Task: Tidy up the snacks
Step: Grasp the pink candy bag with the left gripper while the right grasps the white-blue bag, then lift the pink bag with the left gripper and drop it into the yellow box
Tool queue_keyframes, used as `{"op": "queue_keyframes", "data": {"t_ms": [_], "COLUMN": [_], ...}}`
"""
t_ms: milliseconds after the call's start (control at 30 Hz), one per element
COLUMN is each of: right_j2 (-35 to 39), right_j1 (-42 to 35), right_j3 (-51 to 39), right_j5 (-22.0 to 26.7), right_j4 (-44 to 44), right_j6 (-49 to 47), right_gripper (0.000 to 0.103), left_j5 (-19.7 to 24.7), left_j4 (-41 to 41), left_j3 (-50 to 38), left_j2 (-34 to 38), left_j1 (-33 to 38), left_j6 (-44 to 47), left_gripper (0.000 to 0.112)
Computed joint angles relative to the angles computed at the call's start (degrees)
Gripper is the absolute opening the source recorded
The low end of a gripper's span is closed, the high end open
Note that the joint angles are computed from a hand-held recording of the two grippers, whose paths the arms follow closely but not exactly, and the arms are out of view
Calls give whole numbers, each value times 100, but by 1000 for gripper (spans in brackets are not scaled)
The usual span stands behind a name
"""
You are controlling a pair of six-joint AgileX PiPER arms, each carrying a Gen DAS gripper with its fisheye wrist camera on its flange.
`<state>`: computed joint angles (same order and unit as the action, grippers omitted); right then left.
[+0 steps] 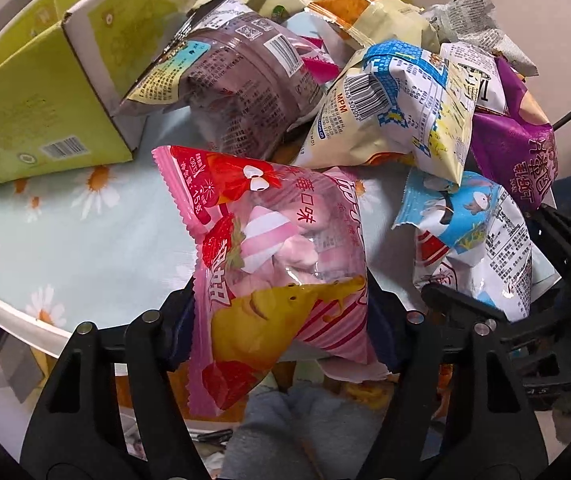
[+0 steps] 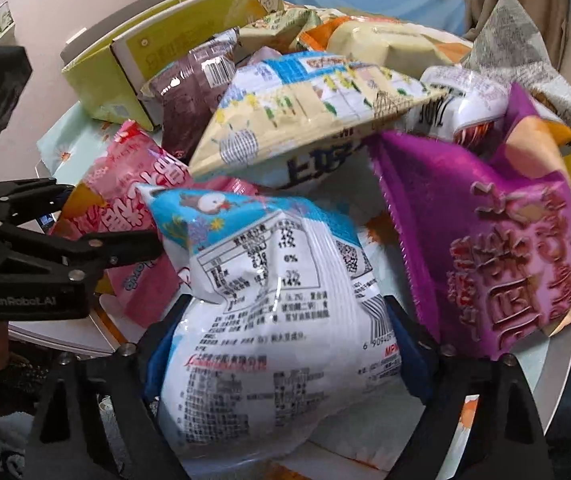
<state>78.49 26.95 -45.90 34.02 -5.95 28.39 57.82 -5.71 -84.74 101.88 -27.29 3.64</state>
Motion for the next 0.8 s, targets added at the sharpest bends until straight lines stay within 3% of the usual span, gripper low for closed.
{"op": "queue_keyframes", "data": {"t_ms": [233, 733, 800], "right_j2": [-254, -1135, -850], "right_j1": [81, 646, 939], "right_j3": [27, -310, -684], "right_j5": [246, 1135, 1270], "right_j4": [-161, -828, -1102], "right_j6": [212, 1085, 1479], "right_gripper": [64, 62, 62], "left_j5": [-92, 373, 432], "left_j4": [126, 196, 186], "left_j3": [247, 188, 179], "left_j2": [-368, -1368, -1486], "left_j1": [-143, -25, 8], "left_j6": [-139, -19, -3], "left_gripper": [67, 67, 67]}}
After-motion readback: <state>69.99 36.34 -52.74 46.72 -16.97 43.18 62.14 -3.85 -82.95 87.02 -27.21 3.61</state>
